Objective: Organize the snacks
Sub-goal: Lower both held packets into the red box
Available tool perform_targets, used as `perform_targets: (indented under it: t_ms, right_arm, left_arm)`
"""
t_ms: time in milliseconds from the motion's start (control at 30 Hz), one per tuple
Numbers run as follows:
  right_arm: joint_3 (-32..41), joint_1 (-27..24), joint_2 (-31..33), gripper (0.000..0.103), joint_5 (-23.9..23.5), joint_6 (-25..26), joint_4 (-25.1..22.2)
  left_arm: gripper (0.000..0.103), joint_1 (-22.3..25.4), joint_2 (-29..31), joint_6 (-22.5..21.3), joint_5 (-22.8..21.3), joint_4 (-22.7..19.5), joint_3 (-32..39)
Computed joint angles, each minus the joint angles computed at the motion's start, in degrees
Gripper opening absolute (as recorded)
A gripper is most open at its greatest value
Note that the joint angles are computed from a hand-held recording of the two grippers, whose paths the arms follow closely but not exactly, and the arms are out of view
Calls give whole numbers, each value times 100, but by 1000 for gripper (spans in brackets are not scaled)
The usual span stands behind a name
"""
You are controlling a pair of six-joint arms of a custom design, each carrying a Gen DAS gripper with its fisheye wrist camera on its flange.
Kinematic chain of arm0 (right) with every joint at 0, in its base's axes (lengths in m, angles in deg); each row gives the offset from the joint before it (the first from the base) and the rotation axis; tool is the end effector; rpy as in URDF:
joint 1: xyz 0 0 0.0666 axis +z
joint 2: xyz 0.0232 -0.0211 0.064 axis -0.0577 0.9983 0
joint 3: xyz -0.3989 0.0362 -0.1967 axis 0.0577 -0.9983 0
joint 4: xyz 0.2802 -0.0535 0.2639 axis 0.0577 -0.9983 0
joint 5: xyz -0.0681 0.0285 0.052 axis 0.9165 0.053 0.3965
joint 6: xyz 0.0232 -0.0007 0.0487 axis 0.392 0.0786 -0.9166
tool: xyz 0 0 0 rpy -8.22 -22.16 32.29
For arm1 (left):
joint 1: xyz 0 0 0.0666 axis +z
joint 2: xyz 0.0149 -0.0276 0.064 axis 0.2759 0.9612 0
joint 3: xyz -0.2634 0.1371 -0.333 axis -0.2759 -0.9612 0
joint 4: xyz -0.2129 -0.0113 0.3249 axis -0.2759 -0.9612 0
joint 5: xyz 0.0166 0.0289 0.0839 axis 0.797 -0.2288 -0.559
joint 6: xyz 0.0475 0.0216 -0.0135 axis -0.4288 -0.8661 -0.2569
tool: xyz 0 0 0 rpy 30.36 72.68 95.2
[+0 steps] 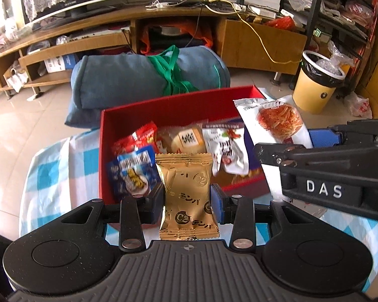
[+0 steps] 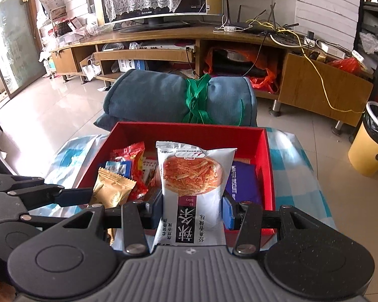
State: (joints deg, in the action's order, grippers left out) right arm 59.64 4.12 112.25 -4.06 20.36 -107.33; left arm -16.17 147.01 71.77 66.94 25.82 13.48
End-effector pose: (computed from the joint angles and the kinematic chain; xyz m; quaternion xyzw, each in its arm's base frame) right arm 0.4390 0.0573 0.4324 -0.0115 0.9290 0.0513 0.3664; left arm 0.4472 -0.2784 0.4047 0.1825 0.9261 -0.0742 0.3219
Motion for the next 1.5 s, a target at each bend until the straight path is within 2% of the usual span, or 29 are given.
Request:
perform_targets:
  t_ms: [433, 1500]
  right_arm:
    - [344, -118, 361, 42, -34, -18, 77]
    - [788, -214, 960, 42, 20, -6, 105]
  left_arm:
    - [48, 60, 415, 32, -152, -32, 463]
    - [48, 101, 1037, 38, -348, -244, 1102]
